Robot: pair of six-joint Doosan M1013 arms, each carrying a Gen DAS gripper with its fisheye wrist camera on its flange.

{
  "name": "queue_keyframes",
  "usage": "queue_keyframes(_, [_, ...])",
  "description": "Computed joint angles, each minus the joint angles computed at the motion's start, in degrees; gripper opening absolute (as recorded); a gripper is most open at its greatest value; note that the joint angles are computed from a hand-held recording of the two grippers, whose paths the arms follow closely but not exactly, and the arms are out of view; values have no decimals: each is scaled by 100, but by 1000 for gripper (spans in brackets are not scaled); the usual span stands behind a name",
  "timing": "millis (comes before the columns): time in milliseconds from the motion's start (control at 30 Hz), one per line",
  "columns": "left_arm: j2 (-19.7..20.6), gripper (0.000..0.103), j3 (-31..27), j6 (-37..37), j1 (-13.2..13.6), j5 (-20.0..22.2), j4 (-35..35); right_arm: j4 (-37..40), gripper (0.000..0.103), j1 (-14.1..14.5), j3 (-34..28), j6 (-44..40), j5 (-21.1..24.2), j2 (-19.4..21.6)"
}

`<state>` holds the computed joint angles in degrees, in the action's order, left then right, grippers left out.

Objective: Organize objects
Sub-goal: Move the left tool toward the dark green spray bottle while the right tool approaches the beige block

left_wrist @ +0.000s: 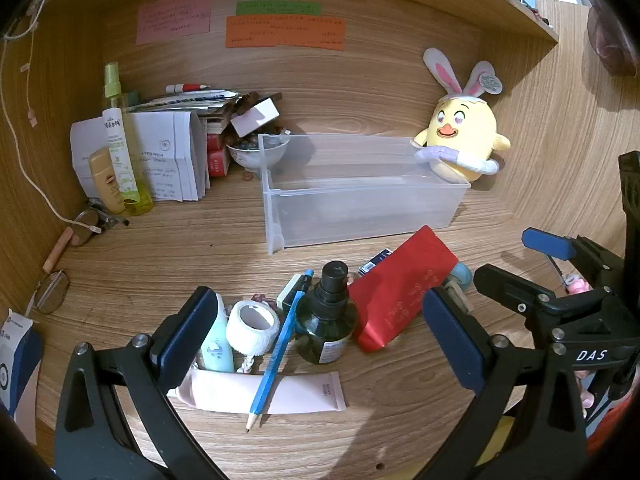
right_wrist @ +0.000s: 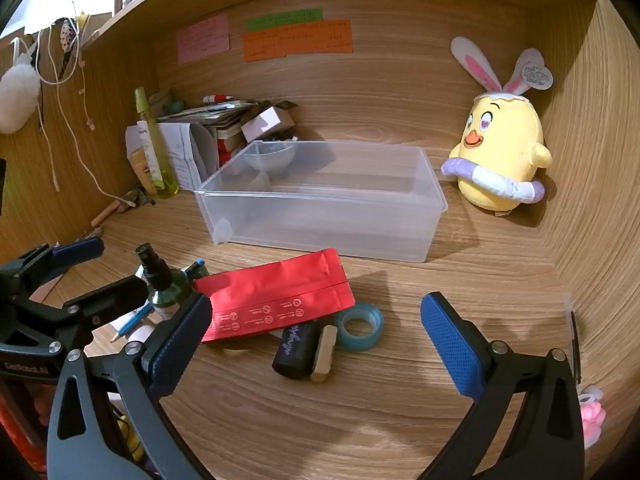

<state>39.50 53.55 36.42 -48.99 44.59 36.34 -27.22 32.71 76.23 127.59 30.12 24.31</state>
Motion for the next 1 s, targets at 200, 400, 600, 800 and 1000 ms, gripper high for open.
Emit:
queue_keyframes(200, [11, 103, -17, 3, -9, 8, 0, 32, 103, -7, -7, -29, 1, -2])
queue_keyframes(400, [25, 103, -36, -2, -20, 19, -6, 48, 103, -1, -9, -32, 6, -3])
queue_keyframes(600, [7, 103, 6, -77, -24, -28, 71, 81, 103, -6, -11, -66, 3, -3])
queue_keyframes(800, [-79, 103, 169, -209, -15, -245, 179, 100, 103, -5, -16, -74, 10, -1])
queue_keyframes(1000, [-105, 103, 256, -491, -49, -236, 589, 253, 103, -2, -17, -161, -8, 17])
